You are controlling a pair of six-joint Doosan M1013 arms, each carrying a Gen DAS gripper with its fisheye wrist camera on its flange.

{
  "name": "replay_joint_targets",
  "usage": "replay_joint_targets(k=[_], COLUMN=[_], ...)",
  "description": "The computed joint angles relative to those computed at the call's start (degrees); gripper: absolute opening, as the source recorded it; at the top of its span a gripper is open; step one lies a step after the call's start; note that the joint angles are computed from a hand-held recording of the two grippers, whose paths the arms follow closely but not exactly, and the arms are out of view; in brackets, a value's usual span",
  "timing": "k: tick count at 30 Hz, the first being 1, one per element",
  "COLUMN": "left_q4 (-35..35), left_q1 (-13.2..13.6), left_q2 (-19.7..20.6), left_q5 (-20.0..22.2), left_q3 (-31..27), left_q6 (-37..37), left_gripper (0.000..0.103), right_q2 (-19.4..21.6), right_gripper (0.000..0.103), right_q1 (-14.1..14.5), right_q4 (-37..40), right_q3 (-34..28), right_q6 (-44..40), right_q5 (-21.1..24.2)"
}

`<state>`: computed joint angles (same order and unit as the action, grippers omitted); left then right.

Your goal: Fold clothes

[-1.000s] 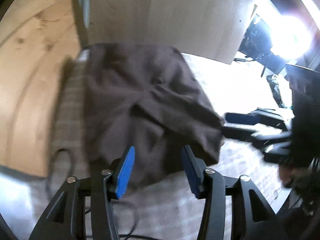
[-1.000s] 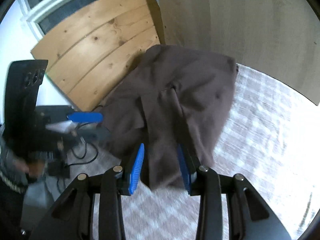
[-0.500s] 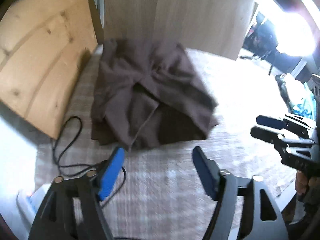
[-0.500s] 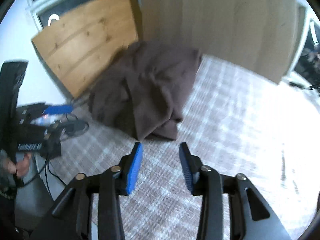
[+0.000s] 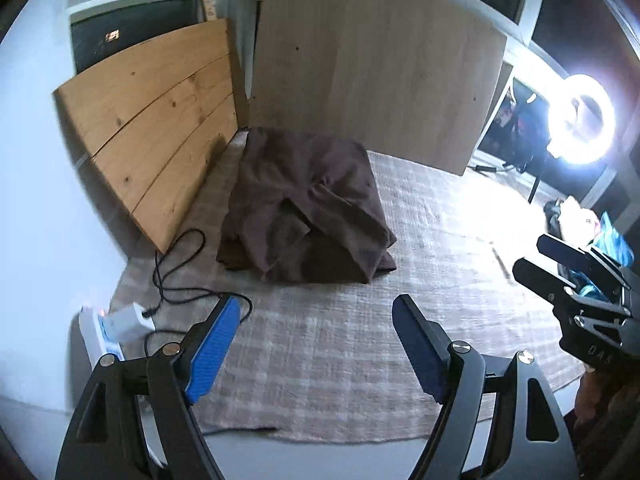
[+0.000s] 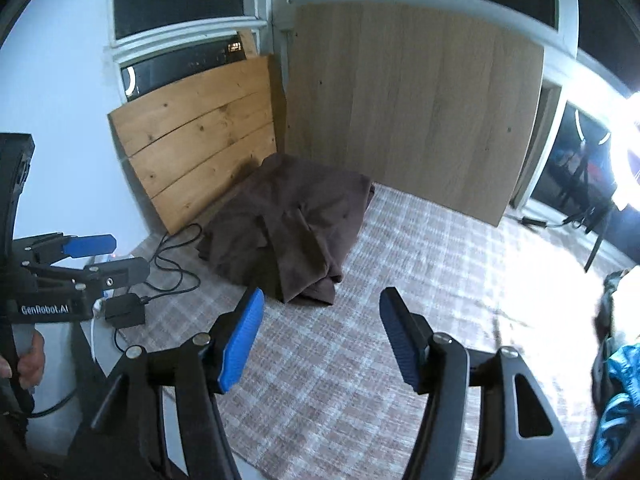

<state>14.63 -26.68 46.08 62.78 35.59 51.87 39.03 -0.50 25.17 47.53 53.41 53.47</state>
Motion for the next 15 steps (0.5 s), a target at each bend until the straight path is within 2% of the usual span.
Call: replay_joint_targets(k=[2,8,9,11,13,15], left_q4=[1.0,3.6,4.0,4.8,5.8,6.5], left_q1=[-0.5,-2.2,-2.5,-3.0,-3.6,-3.9], left_q2=[-0.4,-1.0,-0.8,-0.6,-0.7,-0.6], left_q5=[0.2,1.7,2.6,3.8,4.2,5.2], left_q3=[0.5,0.9,0.5,0.1,0.3,0.0], left_q6=[-1.2,-4.4,-5.3,-7.1,-9.0,-10.3], left_gripper=[0.077,0.079,0.081,0.095,0.099,0.099], right_q2=[-1.0,-2.4,-2.6,-2.9,-3.4,-3.8], right_gripper=[0.061,0.061,0.062,0.062,0.062,0.062], right_q1=[-0.3,-1.5,-1.8,-2.1,-2.6,-3.1], right_q4=[0.5,2.4,2.7,3.2,3.8,4.5], right_q3=[1.4,3.2,3.5,4.0,4.6,5.3], right_q6=[-1.4,-4.9,-5.5,-6.4,-7.8,-9.2], right_q5=[-1.0,0.0,0.1,0.0,0.0,-0.1])
